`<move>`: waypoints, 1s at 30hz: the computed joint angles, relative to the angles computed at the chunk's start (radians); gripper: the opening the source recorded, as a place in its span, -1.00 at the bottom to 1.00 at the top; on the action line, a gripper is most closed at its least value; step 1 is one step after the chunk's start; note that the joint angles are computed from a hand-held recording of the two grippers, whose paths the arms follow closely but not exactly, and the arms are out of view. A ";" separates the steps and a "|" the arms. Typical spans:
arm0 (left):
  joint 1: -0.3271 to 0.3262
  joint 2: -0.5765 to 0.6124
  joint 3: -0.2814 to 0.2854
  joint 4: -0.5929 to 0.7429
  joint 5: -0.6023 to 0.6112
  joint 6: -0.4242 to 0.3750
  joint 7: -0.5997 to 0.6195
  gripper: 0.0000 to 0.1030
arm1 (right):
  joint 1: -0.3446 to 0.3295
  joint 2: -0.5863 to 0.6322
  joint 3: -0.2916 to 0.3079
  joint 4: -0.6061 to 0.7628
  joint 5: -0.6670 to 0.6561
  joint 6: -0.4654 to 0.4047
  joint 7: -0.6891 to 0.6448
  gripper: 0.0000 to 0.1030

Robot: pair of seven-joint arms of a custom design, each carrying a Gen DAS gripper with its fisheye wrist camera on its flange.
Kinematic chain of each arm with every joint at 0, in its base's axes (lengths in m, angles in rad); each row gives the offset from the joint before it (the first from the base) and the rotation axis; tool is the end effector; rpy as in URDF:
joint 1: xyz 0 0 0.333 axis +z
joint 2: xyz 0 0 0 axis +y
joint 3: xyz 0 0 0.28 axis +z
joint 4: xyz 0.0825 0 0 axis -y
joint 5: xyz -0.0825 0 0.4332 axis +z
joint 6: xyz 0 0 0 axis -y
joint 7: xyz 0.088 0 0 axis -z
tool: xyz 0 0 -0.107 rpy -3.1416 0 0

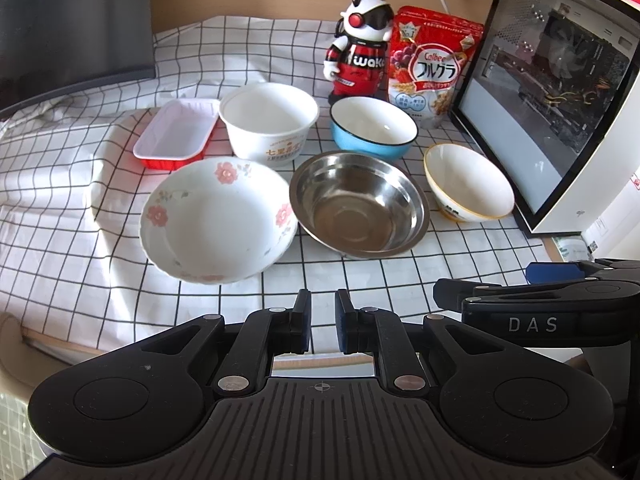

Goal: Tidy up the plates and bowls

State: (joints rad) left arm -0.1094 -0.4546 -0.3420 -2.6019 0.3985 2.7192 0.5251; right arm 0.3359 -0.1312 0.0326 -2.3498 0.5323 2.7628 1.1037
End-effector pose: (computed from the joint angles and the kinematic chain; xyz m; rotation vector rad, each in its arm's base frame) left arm 0.4393 -0.2213 0.3950 -2.0913 1.6016 -0.6755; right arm 0.5371 0.1845 0.3752 -2.1131 1.4104 -0.2316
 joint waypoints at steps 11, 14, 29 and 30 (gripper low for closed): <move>-0.005 0.000 0.008 0.002 -0.010 -0.008 0.007 -0.71 | 0.002 0.000 0.001 -0.002 -0.003 0.001 0.000 1.00; -0.008 -0.002 0.011 0.001 -0.017 -0.013 0.010 -0.71 | 0.000 0.004 0.003 0.006 -0.009 -0.006 0.007 1.00; -0.011 -0.005 0.009 0.001 -0.029 -0.028 -0.002 -0.71 | 0.002 -0.004 0.004 -0.005 -0.018 -0.006 0.022 1.00; -0.011 -0.005 0.010 0.002 -0.029 -0.030 -0.002 -0.71 | 0.002 -0.005 0.004 -0.005 -0.018 -0.005 0.022 1.00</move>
State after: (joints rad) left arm -0.1204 -0.4597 -0.3324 -2.6003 0.3691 2.6894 0.5235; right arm 0.3377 -0.1360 0.0362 -2.3552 0.5146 2.7576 1.1261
